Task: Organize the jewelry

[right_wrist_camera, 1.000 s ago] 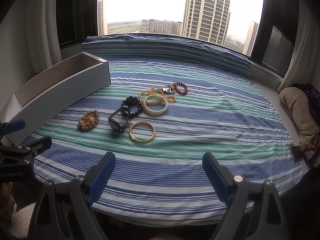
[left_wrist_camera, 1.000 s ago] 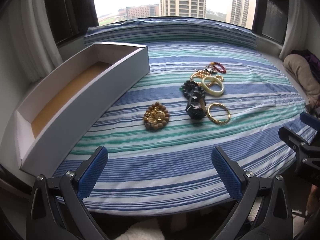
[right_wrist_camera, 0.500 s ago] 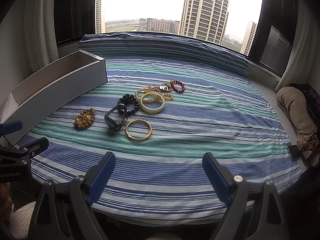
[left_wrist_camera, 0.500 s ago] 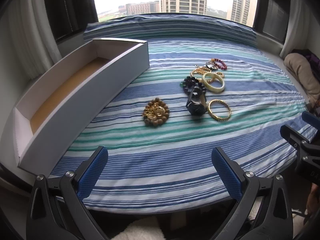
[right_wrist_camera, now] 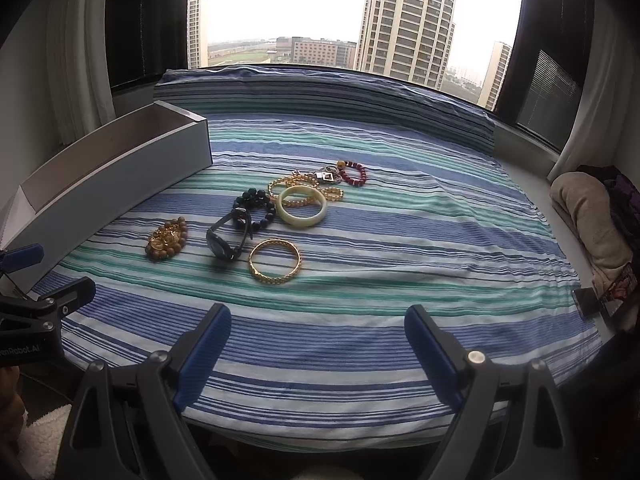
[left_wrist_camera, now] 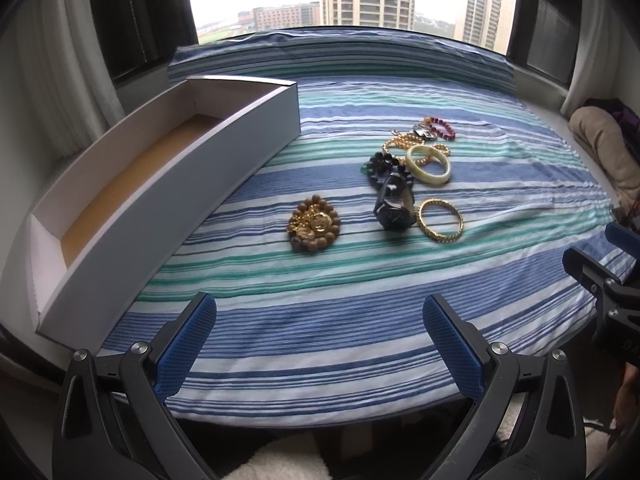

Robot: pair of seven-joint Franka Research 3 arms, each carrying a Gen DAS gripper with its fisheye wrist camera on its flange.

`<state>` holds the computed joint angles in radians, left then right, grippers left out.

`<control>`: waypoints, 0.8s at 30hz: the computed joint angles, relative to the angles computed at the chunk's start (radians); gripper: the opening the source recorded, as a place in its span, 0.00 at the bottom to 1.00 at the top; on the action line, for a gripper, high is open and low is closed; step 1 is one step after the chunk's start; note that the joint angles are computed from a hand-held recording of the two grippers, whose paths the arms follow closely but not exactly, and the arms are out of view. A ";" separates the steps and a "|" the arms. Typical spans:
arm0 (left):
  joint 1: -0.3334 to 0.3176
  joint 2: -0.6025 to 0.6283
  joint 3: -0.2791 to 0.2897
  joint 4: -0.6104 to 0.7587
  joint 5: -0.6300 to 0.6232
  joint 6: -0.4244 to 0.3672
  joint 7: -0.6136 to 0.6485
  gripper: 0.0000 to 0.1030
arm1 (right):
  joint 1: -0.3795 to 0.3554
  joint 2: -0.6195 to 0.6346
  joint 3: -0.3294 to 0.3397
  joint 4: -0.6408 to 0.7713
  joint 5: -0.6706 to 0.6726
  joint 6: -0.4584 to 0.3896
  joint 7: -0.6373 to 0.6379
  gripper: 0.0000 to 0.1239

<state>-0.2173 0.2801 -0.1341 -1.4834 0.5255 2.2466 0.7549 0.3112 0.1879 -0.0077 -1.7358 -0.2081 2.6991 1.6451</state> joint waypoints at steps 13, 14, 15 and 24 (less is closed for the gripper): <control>-0.003 0.010 0.001 0.012 -0.004 -0.001 0.009 1.00 | -0.006 0.000 0.003 0.000 0.034 0.010 -0.014 0.73; -0.003 0.009 0.001 0.011 -0.005 0.000 0.010 1.00 | -0.005 0.000 0.003 -0.001 0.034 0.012 -0.014 0.73; -0.003 0.009 0.001 0.011 -0.005 0.000 0.010 1.00 | -0.006 0.000 0.003 -0.001 0.035 0.013 -0.017 0.73; -0.001 0.004 0.003 0.003 -0.002 0.005 -0.009 1.00 | -0.005 -0.002 0.002 -0.001 0.039 0.016 -0.014 0.73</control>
